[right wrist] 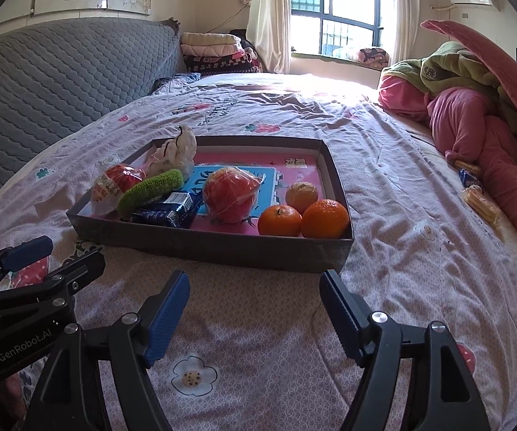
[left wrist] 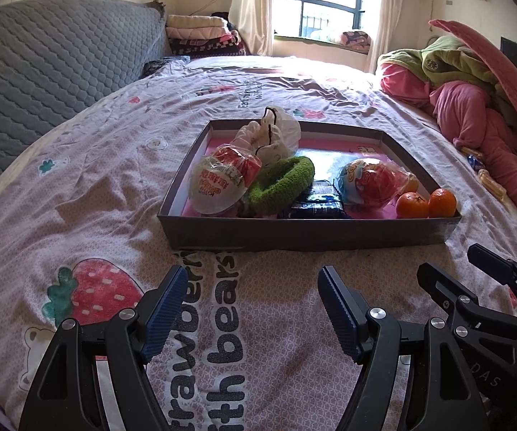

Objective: Organize objects
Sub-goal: 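Withdraw both open tools back from the tray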

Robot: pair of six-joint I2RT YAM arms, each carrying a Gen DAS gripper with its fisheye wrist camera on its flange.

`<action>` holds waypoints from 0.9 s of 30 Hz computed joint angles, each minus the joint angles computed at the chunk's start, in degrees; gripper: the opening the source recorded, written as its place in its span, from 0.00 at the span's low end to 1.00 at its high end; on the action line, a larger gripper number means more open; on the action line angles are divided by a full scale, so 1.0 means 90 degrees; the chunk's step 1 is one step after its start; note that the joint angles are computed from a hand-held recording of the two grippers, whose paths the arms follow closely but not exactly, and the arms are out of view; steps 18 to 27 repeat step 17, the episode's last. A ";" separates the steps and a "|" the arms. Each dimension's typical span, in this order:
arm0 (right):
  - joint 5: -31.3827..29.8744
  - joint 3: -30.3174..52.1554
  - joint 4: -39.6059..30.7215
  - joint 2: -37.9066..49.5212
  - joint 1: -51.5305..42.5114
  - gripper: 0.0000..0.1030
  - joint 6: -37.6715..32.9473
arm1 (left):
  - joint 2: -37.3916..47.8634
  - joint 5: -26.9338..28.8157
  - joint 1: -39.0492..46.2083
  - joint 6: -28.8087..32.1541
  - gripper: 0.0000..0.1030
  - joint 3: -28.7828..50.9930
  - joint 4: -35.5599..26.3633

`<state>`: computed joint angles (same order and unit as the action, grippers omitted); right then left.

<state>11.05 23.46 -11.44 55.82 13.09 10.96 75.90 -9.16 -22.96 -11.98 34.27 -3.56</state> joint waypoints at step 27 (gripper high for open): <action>0.0184 -0.0267 0.0328 0.0407 0.0170 0.72 0.0238 | 0.0374 0.0181 0.0137 -0.0025 0.74 -0.0103 0.0179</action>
